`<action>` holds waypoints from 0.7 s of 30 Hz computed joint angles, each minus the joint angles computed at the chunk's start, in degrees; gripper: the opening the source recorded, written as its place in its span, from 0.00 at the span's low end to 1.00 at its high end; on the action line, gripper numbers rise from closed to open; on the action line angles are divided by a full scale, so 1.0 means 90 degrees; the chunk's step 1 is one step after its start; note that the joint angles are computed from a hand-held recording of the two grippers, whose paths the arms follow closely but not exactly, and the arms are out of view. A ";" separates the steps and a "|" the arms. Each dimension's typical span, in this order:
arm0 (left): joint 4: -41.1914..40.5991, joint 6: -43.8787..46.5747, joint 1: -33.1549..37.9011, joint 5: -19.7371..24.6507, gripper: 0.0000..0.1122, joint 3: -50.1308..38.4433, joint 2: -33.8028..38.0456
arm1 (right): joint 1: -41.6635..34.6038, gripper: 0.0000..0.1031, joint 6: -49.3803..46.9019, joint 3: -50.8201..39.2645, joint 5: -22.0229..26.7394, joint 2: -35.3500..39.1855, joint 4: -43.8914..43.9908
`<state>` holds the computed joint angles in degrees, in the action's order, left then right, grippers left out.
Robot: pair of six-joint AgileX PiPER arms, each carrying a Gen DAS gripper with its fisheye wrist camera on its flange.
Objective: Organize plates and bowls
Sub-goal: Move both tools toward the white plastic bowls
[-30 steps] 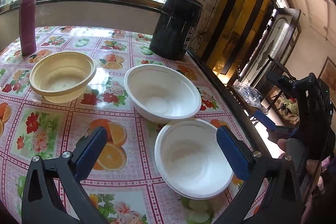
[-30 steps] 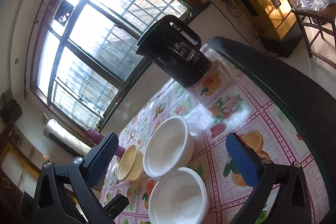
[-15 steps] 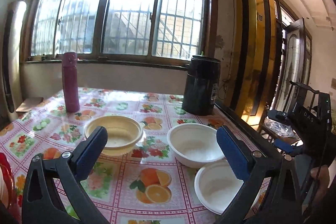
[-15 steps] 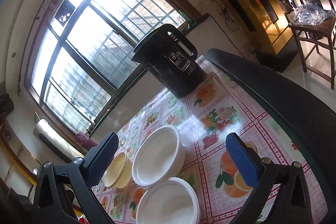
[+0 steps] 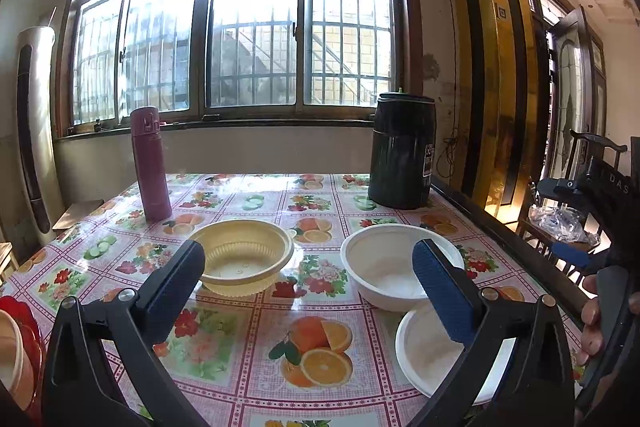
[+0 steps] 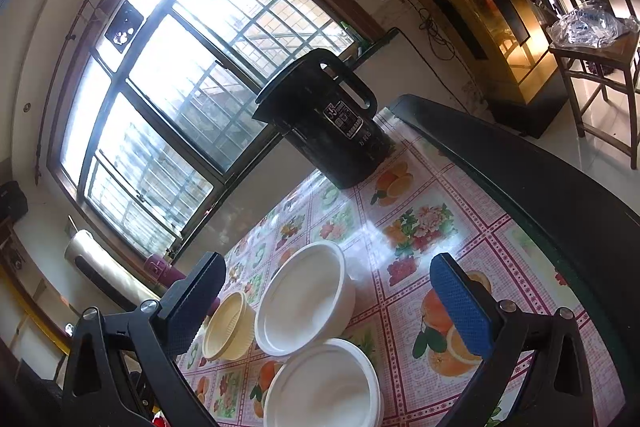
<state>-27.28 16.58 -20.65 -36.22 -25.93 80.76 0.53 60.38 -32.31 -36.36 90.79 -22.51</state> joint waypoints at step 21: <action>-0.0080 0.0091 -0.0066 -0.0018 0.92 0.0027 0.0009 | -0.0109 1.00 0.0117 0.0102 -0.0192 0.0064 -0.0008</action>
